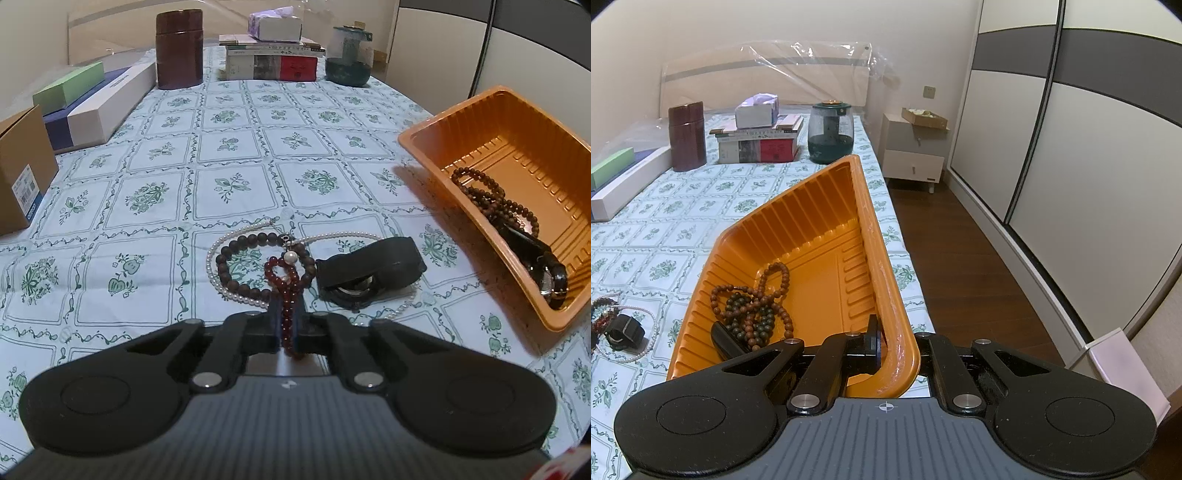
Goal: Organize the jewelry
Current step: 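Lift the red bead strand into the orange tray and open the left tool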
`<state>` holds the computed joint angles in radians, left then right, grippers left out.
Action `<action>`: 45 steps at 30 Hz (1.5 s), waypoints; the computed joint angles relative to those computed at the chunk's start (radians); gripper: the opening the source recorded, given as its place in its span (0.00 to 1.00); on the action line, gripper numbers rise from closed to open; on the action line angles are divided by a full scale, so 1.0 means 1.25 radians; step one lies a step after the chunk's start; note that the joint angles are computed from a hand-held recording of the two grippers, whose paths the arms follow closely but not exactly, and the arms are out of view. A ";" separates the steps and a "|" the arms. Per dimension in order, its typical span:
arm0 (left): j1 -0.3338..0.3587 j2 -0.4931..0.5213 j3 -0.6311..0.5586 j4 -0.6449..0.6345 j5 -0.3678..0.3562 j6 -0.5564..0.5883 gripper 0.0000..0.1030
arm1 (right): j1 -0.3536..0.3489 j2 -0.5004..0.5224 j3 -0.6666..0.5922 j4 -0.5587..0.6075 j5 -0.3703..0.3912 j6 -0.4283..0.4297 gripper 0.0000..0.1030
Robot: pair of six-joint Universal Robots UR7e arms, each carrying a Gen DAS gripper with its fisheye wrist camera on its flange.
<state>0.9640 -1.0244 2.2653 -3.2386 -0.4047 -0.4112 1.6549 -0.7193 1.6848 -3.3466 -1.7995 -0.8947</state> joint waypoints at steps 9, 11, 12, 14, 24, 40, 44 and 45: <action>-0.035 -0.054 0.015 -0.014 0.011 0.030 0.04 | 0.001 -0.001 0.000 0.001 0.001 -0.001 0.06; -0.042 -0.062 0.011 -0.034 0.008 0.057 0.04 | 0.002 -0.001 0.001 0.001 0.002 -0.001 0.06; -0.045 -0.066 0.008 -0.045 0.004 0.072 0.04 | 0.002 -0.001 0.001 0.001 0.002 -0.001 0.06; -0.051 -0.073 0.000 -0.066 -0.007 0.102 0.04 | 0.002 -0.001 0.001 0.001 0.002 0.000 0.06; -0.077 -0.077 -0.049 -0.153 -0.058 0.221 0.04 | 0.004 -0.003 0.003 0.001 0.001 0.002 0.06; -0.068 0.032 -0.187 -0.161 -0.225 0.321 0.04 | 0.006 -0.005 0.003 0.005 0.004 0.006 0.06; -0.058 0.062 -0.220 -0.136 -0.286 0.324 0.04 | 0.006 -0.005 0.004 0.004 0.005 0.007 0.06; -0.056 0.070 -0.230 -0.129 -0.302 0.324 0.04 | 0.006 -0.005 0.004 0.004 0.004 0.007 0.06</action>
<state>0.8943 -0.9372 1.9783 -3.3996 -0.7817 -0.0064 1.6624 -0.7255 1.6895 -3.3419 -1.7939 -0.8859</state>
